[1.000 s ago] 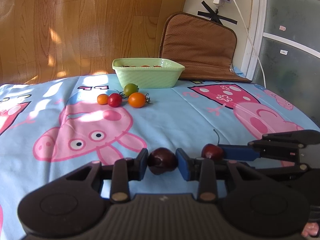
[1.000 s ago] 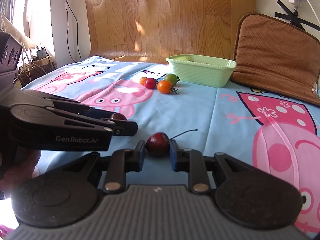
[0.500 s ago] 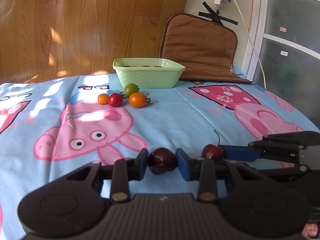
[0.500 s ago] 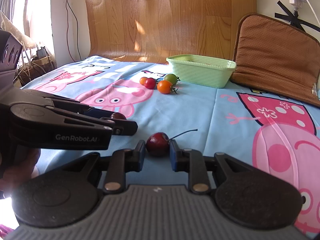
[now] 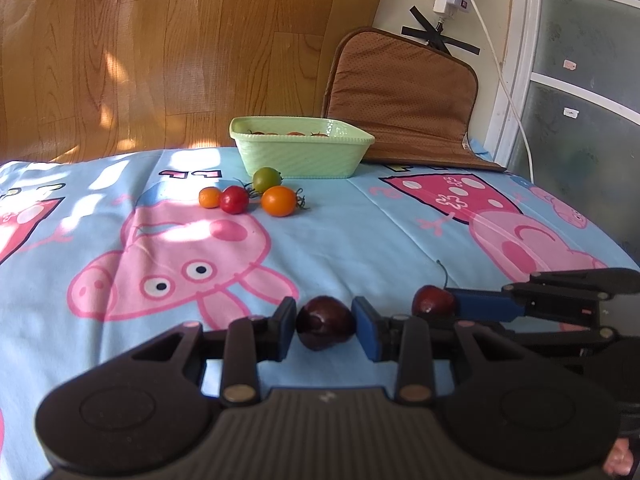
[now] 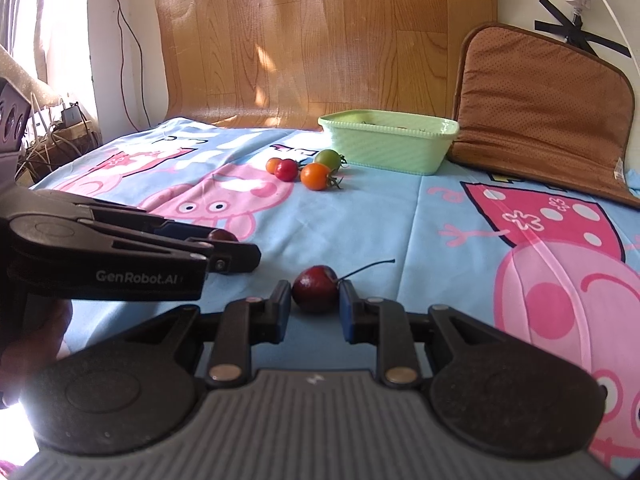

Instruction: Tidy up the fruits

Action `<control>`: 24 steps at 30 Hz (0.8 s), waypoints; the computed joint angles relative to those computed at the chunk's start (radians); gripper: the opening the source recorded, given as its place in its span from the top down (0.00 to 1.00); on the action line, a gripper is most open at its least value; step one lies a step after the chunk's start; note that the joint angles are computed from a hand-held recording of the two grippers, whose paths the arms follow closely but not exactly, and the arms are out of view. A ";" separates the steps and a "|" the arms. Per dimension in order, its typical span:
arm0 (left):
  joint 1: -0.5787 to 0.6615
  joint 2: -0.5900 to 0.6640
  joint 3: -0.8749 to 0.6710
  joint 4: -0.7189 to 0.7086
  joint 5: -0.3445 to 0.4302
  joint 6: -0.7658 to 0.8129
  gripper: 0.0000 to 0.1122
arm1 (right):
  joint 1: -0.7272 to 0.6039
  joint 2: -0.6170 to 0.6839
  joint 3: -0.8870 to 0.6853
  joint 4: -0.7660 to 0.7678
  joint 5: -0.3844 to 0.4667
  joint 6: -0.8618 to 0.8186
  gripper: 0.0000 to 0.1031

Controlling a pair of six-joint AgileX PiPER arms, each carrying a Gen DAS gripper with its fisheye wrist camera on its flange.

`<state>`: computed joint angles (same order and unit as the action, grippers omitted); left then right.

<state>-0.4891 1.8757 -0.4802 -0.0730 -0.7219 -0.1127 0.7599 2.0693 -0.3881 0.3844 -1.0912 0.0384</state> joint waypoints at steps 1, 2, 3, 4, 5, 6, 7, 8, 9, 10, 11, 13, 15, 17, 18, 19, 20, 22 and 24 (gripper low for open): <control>0.001 0.000 0.000 0.001 0.000 0.000 0.71 | 0.003 -0.001 -0.001 0.004 0.004 -0.004 0.73; 0.002 0.000 0.000 0.003 0.000 -0.001 0.71 | 0.004 -0.001 -0.002 0.007 0.004 -0.008 0.73; 0.003 -0.001 0.000 0.003 0.001 -0.001 0.71 | 0.008 -0.002 -0.002 0.013 0.005 -0.012 0.73; 0.000 -0.001 -0.001 -0.003 0.002 0.001 0.71 | 0.008 -0.001 -0.002 0.013 0.005 -0.012 0.73; 0.001 -0.001 -0.001 -0.007 0.003 0.001 0.71 | 0.007 -0.001 -0.002 0.013 0.004 -0.011 0.73; 0.000 -0.002 -0.001 -0.011 0.002 0.001 0.71 | 0.011 0.001 -0.004 0.022 0.003 -0.010 0.73; -0.001 -0.002 -0.001 -0.014 0.002 0.001 0.71 | 0.012 0.001 -0.004 0.025 0.002 -0.009 0.73; -0.001 -0.003 0.000 -0.014 0.002 -0.002 0.71 | 0.013 0.002 -0.004 0.030 0.001 -0.008 0.73; 0.000 -0.003 0.000 -0.013 0.001 -0.005 0.71 | 0.014 0.003 -0.004 0.034 -0.001 -0.007 0.73; 0.002 -0.003 0.000 -0.011 0.001 -0.008 0.71 | 0.016 0.004 -0.004 0.039 -0.003 -0.007 0.73; 0.002 -0.004 0.001 -0.009 0.001 -0.011 0.71 | 0.021 0.005 -0.005 0.048 -0.005 -0.008 0.73; 0.002 -0.006 0.002 -0.009 0.001 -0.013 0.71 | 0.029 0.008 -0.005 0.065 -0.011 -0.011 0.73; 0.002 -0.007 0.001 -0.007 0.004 -0.018 0.71 | 0.036 0.011 -0.004 0.078 -0.021 -0.014 0.73; 0.029 -0.012 -0.009 0.050 0.025 -0.067 0.71 | 0.033 0.009 0.000 0.075 -0.029 -0.003 0.73; 0.049 -0.015 -0.020 0.094 0.043 -0.102 0.72 | 0.022 0.006 0.002 0.060 -0.032 0.014 0.73; 0.068 -0.019 -0.033 0.134 0.059 -0.131 0.72 | 0.004 0.000 0.002 0.038 -0.030 0.024 0.73; 0.085 -0.025 -0.054 0.162 0.080 -0.146 0.72 | -0.017 -0.008 -0.004 0.018 -0.018 0.023 0.73; 0.113 -0.039 -0.099 0.198 0.118 -0.157 0.72 | -0.070 -0.033 -0.038 -0.018 0.030 -0.017 0.73; 0.158 -0.050 -0.178 0.310 0.178 -0.239 0.72 | -0.132 -0.058 -0.074 -0.070 0.066 -0.042 0.73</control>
